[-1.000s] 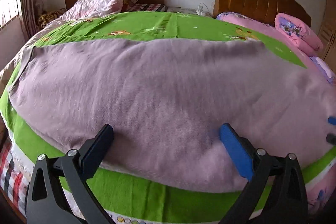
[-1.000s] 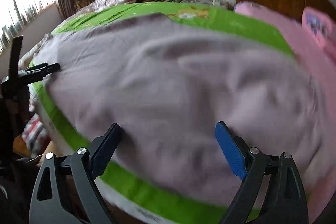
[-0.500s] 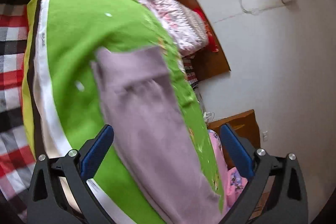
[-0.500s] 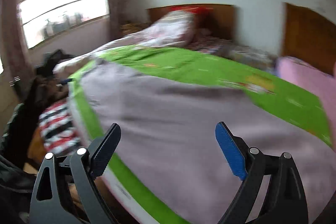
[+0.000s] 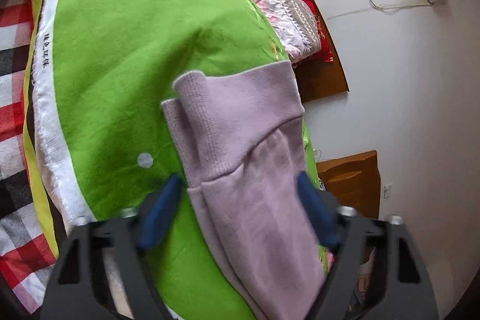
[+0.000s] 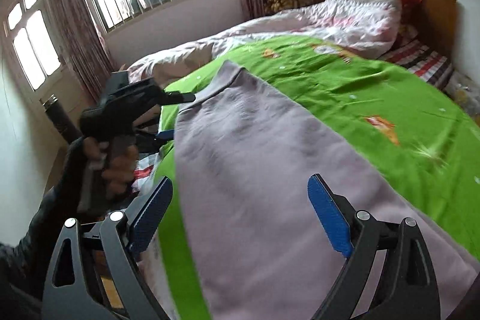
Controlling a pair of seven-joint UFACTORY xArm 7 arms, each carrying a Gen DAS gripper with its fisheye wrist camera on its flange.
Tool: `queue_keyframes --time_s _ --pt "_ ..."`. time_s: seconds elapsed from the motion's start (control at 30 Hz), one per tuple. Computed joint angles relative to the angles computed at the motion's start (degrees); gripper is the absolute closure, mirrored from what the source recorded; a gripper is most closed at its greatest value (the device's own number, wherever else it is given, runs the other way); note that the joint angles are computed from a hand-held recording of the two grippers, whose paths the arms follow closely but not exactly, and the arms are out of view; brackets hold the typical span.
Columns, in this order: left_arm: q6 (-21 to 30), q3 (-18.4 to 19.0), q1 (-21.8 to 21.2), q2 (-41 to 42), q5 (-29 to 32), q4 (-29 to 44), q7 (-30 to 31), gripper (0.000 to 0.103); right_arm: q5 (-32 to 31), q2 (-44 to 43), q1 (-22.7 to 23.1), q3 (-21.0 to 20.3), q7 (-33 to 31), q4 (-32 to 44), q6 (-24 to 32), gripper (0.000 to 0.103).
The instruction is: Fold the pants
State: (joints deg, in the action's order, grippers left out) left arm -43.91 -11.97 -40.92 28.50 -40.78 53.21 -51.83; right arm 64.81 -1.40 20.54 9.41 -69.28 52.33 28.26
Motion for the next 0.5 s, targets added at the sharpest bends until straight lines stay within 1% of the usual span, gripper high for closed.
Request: queue_keyframes --time_s 0.03,0.07,0.13,0.2,0.23,0.27,0.3,0.37,0.4,0.43,0.47,0.5 --pt "0.37 -0.11 0.32 0.25 0.99 0.12 -0.22 0.047 -0.90 1.56 0.12 0.18 0.89 1.01 -0.46 0.015" --pt "0.80 0.21 -0.02 0.36 0.46 0.34 0.50 0.052 -2.39 3.34 0.17 0.47 2.49 2.13 -1.10 0.015" --pt "0.02 0.06 0.03 0.52 0.91 -0.15 -0.02 0.055 -4.59 5.87 -0.29 0.84 5.56 3.11 -1.48 0.015" --pt "-2.09 -0.39 0.36 1.50 2.41 -0.44 -1.78 0.055 -5.24 6.99 -1.36 1.28 6.34 3.53 -0.26 0.015" --pt "-4.13 -0.60 0.32 2.55 2.92 -0.56 -2.98 0.055 -4.49 7.09 -1.72 1.75 5.63 3.57 -0.30 0.015" --pt "-7.28 -0.70 0.71 4.31 4.53 -0.30 -4.88 0.051 -3.88 6.97 -1.98 2.09 5.00 3.43 -0.45 0.015" --pt "-11.22 -0.96 1.41 6.30 6.73 -0.13 -7.61 0.049 -3.95 6.96 -2.12 2.28 4.99 3.24 -0.55 0.015" --pt "-14.08 -1.54 2.40 7.01 8.76 -0.89 -10.11 0.048 -5.24 7.55 -2.21 2.47 5.99 3.56 -0.48 0.014" --pt "-14.14 -1.61 2.68 7.09 9.23 -0.93 -10.32 0.049 -6.05 8.14 -2.22 2.59 6.79 4.04 -0.44 0.014" --pt "-11.85 -1.46 2.47 6.19 8.25 -0.90 -8.57 0.056 -6.37 8.35 -2.37 2.75 7.03 4.21 -0.39 0.014" --pt "-8.91 -1.19 1.76 4.97 6.03 -0.94 -6.03 0.071 -6.84 8.62 -2.53 2.85 7.36 4.55 -0.20 0.012" --pt "-5.06 -0.51 0.89 3.86 3.10 -0.03 -2.73 0.076 -6.97 8.85 -2.75 3.01 7.23 4.79 0.16 0.011"
